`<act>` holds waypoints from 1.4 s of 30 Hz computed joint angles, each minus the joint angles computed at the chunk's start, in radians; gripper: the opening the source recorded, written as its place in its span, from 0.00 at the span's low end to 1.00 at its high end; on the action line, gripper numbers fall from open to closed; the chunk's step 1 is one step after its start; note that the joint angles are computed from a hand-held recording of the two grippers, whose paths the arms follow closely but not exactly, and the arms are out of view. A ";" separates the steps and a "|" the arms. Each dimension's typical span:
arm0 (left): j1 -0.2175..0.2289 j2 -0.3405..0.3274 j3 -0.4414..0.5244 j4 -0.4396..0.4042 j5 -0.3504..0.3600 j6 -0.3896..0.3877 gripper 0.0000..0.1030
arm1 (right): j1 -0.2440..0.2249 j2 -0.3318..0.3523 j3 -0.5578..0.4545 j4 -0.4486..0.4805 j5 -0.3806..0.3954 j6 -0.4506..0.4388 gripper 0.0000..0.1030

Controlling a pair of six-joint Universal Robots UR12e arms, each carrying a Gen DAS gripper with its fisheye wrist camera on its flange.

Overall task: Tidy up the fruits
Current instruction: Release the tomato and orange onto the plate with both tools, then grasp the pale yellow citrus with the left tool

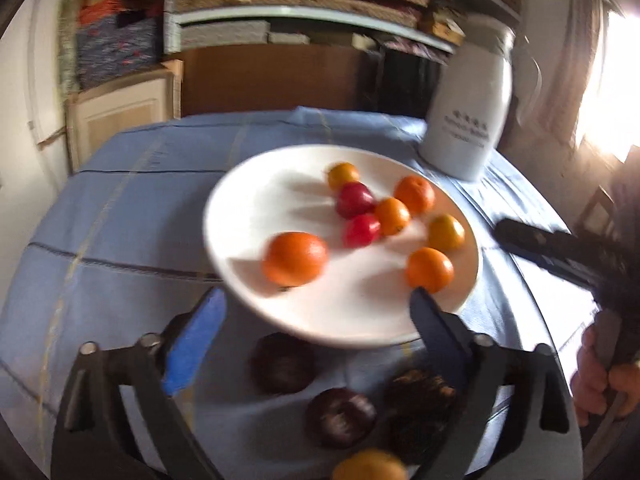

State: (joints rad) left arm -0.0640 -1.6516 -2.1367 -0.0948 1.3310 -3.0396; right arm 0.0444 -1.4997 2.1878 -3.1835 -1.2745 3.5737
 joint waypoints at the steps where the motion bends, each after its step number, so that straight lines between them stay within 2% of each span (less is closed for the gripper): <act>1: 0.007 0.008 -0.010 0.006 0.006 -0.006 0.92 | 0.002 -0.007 0.010 -0.008 -0.004 0.001 0.61; 5: 0.044 0.043 -0.061 -0.004 -0.004 -0.033 0.94 | 0.008 -0.041 0.061 -0.010 0.005 0.005 0.70; 8: 0.063 0.080 -0.102 -0.025 -0.018 -0.045 0.94 | 0.012 -0.067 0.090 0.013 0.011 0.001 0.72; 12: 0.076 0.134 -0.166 0.004 -0.058 -0.011 0.96 | 0.008 -0.092 0.120 -0.019 0.002 0.021 0.78; 16: 0.048 0.155 -0.192 -0.013 -0.040 0.066 0.96 | 0.001 -0.105 0.137 -0.032 0.006 0.029 0.78; 19: 0.006 0.148 -0.186 -0.028 0.034 0.115 0.96 | 0.001 -0.108 0.138 -0.026 0.010 0.030 0.79; 23: -0.003 0.136 -0.169 -0.076 0.064 0.107 0.96 | 0.005 -0.107 0.135 -0.016 0.008 0.022 0.79; 26: 0.011 0.131 -0.162 -0.101 0.034 0.097 0.96 | 0.008 -0.106 0.132 -0.013 0.004 0.014 0.79; 28: 0.010 0.131 -0.164 -0.083 0.060 0.099 0.96 | 0.008 -0.106 0.132 -0.011 0.001 0.012 0.79; 30: -0.002 0.131 -0.175 -0.024 0.141 0.090 0.96 | 0.008 -0.107 0.132 -0.009 -0.002 0.015 0.79; 32: 0.002 0.138 -0.186 0.011 0.180 0.071 0.96 | 0.004 -0.107 0.133 -0.010 0.001 0.021 0.79; 34: 0.019 0.151 -0.198 0.021 0.163 0.057 0.96 | 0.000 -0.107 0.134 -0.012 0.006 0.024 0.79; 36: 0.033 0.160 -0.205 0.019 0.104 0.075 0.96 | -0.001 -0.107 0.135 -0.013 0.011 0.024 0.79; 42: 0.002 0.141 -0.193 0.014 0.098 0.156 0.96 | 0.010 -0.107 0.131 -0.010 -0.008 0.003 0.79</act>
State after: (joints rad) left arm -0.0619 -1.5101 -2.3300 -0.0813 1.4289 -2.8840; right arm 0.0545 -1.6063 2.3187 -3.1931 -1.2825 3.5769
